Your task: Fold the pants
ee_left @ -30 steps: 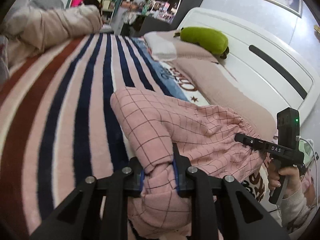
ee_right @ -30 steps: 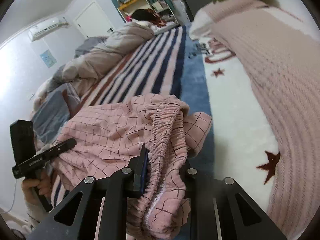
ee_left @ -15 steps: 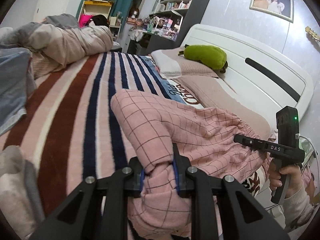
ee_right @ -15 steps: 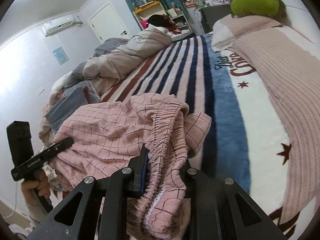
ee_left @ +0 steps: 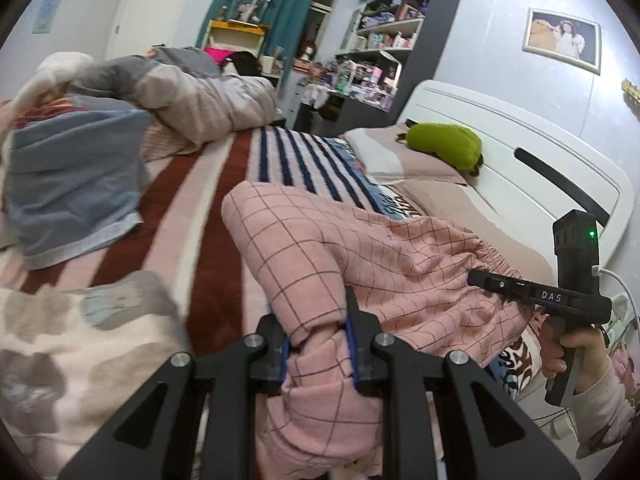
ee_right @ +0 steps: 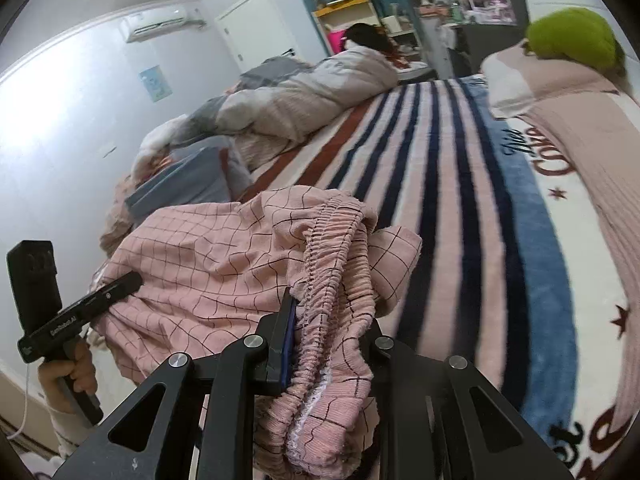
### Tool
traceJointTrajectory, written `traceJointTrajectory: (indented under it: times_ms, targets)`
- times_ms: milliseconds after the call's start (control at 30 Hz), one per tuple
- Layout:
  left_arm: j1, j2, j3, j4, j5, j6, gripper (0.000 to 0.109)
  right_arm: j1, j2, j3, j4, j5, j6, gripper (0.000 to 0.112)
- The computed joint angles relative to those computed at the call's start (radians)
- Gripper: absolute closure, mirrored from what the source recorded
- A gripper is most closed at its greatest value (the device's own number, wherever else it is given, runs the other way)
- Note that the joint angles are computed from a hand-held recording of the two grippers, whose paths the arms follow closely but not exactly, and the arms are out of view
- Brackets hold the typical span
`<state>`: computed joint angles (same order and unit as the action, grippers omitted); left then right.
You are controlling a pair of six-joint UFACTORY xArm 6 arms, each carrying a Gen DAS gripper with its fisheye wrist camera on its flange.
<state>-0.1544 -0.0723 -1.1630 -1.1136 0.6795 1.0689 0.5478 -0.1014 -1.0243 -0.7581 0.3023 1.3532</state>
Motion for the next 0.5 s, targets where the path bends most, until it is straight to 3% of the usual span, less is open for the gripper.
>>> traceJointTrajectory:
  times_ms: [267, 500]
  targets:
    - [0.139, -0.029, 0.028, 0.022, 0.000, 0.004, 0.091, 0.067, 0.211, -0.222, 0.128, -0.030, -0.178, 0.098]
    - [0.252, 0.004, 0.000, 0.059, 0.005, -0.006, 0.091, 0.118, 0.426, -0.470, 0.326, -0.019, -0.402, 0.098]
